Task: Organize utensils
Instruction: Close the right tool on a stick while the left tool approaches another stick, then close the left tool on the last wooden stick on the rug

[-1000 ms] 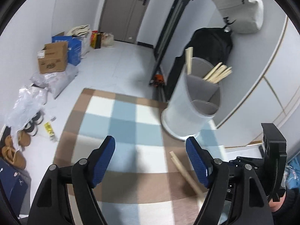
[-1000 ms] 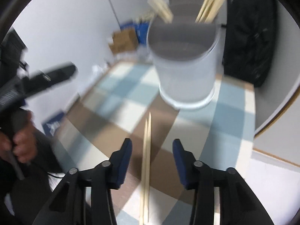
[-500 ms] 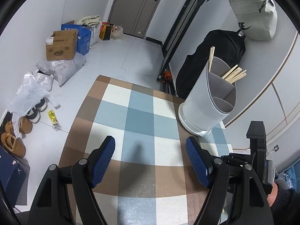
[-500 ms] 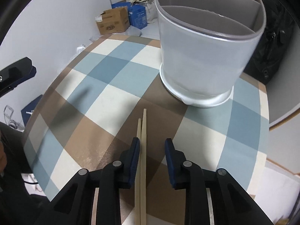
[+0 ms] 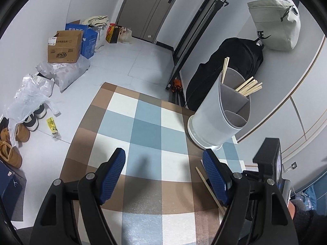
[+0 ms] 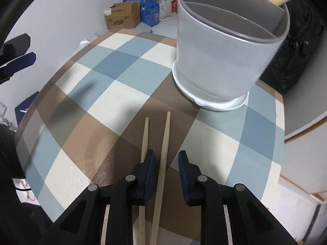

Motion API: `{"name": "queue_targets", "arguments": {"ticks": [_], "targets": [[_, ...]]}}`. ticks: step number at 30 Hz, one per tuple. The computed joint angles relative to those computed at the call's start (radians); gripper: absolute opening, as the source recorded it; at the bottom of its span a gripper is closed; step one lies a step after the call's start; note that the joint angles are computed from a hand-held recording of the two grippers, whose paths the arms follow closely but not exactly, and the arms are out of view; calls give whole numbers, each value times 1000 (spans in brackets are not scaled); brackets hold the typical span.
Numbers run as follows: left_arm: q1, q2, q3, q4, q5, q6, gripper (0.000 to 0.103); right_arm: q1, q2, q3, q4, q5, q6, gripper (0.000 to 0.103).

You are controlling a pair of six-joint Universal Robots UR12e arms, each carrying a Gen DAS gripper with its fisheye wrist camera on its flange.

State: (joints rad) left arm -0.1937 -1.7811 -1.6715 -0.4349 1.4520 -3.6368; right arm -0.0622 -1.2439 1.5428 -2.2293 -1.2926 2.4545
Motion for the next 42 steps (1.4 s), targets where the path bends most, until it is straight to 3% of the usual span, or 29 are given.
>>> {"name": "queue_targets", "arguments": {"ticks": [5, 6, 8, 12, 14, 18, 29, 42], "targets": [[-1, 2, -1, -15, 6, 3, 74, 19, 20, -26, -8, -32, 29, 21], [-3, 3, -2, -15, 12, 11, 74, 24, 22, -28, -13, -36, 27, 20], [-7, 7, -5, -12, 28, 27, 74, 31, 25, -31, -10, -32, 19, 5], [-12, 12, -11, -5, 49, 44, 74, 34, 18, -9, -57, -37, 6, 5], [-13, 12, -11, -10, 52, 45, 74, 20, 20, -15, -33, 2, 23, 4], [-15, 6, -5, -26, 46, 42, 74, -8, 9, 4, -75, 70, 73, 4], [-58, -32, 57, -159, 55, 109, 74, -114, -82, 117, -334, 333, 150, 4], [-112, -85, 162, -340, 89, 74, 74, -182, -91, 149, -468, 500, 312, 4]]}}
